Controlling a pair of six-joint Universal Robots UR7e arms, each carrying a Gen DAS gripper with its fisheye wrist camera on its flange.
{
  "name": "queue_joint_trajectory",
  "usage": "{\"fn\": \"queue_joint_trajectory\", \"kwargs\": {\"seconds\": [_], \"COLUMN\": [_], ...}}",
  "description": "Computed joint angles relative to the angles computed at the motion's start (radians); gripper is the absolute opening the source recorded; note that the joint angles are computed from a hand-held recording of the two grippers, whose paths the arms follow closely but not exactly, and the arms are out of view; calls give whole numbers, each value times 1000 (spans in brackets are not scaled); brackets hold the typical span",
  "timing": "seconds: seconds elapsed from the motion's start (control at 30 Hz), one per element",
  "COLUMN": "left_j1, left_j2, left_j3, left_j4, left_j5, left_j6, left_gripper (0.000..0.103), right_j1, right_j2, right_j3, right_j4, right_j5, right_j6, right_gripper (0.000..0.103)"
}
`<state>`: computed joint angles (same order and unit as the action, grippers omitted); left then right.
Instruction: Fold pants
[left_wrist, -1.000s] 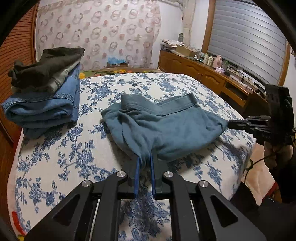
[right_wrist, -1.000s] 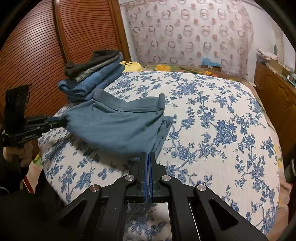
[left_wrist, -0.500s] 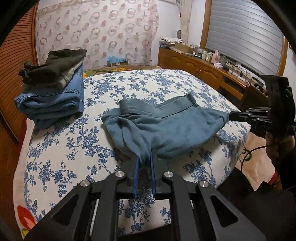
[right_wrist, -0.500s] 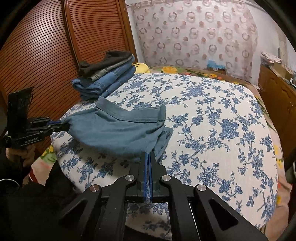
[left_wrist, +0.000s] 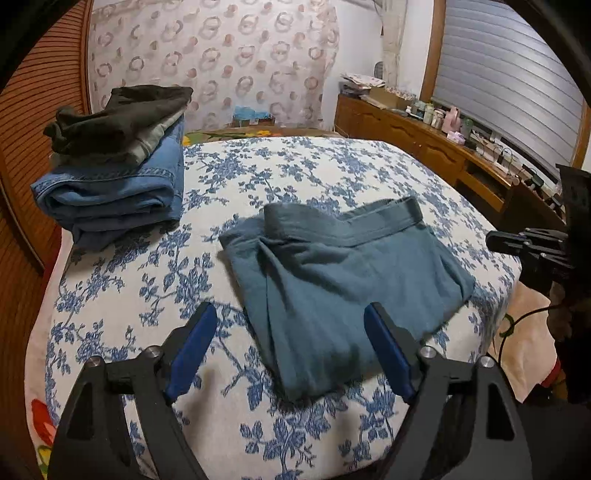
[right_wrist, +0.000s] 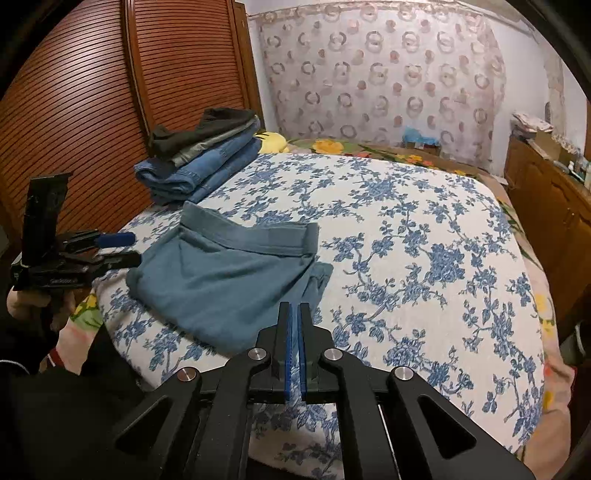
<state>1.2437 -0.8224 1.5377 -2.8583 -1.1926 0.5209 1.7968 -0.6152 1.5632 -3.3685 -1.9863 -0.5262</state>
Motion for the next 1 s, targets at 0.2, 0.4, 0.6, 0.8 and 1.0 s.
{"fn": "queue_joint_trajectory", "kwargs": {"seconds": [0.2,0.4,0.6,0.8,1.0], "left_j1": [-6,-9,-4,5,16], "left_j2": [28,45,66,106,170], "left_j3": [-30,-49,-79,-150,-259], "left_j4": [-3,-3,10,28,68], "left_j5": [8,4,7,22,40], "left_j6": [10,16,16,16,17], "left_gripper": [83,83,83,83,83], "right_j1": [3,4,-5,-12,-13], "right_j2": [29,60,83,116,138], "right_j3": [-46,-101,-157,-228,-267], "right_j4": [10,24,60,115,156], "right_j5": [-11,-26,-14,-23,-31], "right_j6": [-12,-12,1,11,25], "right_gripper": [30,45,45,45,45]}}
